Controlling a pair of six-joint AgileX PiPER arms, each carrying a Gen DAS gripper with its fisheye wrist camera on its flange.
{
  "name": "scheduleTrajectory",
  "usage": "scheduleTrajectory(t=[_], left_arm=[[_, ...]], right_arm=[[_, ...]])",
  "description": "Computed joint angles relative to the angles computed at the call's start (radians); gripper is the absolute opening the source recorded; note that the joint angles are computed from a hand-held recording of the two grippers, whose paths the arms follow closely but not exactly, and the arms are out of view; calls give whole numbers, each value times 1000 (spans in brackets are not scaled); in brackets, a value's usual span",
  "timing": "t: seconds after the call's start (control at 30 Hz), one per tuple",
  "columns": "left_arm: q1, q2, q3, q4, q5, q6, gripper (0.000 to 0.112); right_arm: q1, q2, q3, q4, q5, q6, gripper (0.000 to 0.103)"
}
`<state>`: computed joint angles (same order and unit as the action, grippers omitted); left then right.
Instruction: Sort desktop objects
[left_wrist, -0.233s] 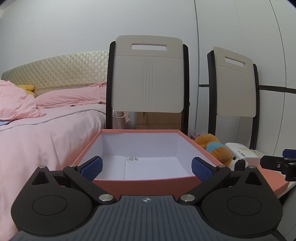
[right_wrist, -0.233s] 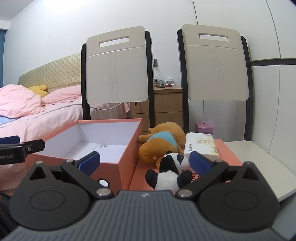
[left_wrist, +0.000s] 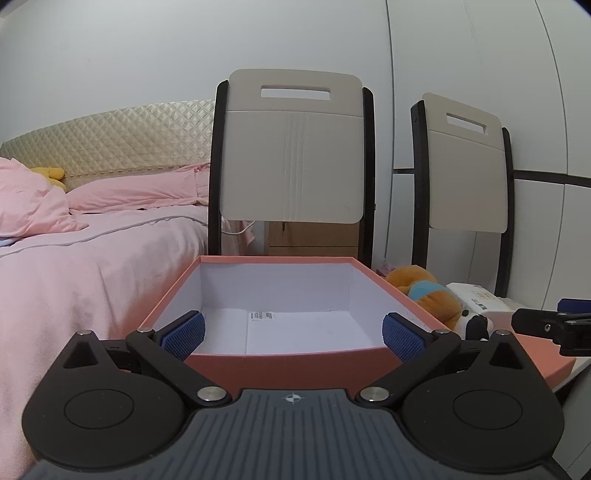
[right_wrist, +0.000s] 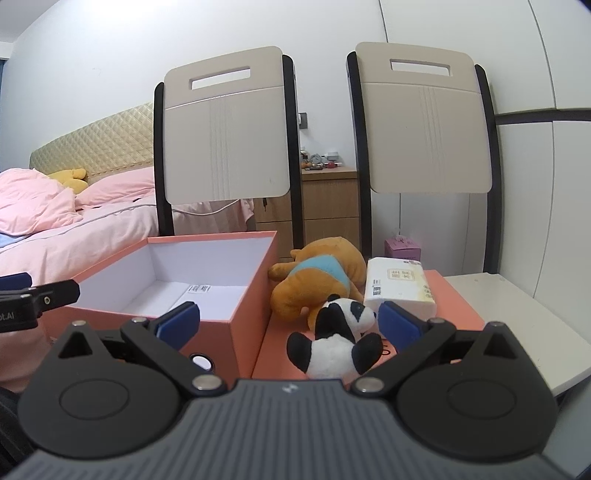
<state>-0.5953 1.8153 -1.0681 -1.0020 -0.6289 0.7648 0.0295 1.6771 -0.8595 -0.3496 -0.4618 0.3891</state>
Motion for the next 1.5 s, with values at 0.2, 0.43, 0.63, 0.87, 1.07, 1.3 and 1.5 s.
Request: scheduleTrajectory(t=[0.2, 0.43, 0.63, 0.87, 1.07, 1.3, 1.5], left_arm=[[0, -6, 5, -4, 1, -5, 103], [-20, 9, 7, -7, -56, 4, 103], [-39, 29, 6, -18, -104, 21, 103], [-6, 57, 5, 39, -102, -52, 103], [5, 48, 5, 23, -76, -46, 103], [-5, 50, 17, 10, -75, -39, 103], [4, 49, 13, -17, -60, -40, 103]], right_arm=[[31, 15, -8, 92, -1, -125, 103], [52, 44, -2, 194, -49, -191, 103], [64, 71, -24, 252, -57, -233, 103], [56, 126, -98, 258, -52, -205, 103], [64, 124, -95, 280, -48, -200, 103], [80, 102, -75, 254, -38, -184, 103], [82, 89, -65, 221, -30, -133, 103]])
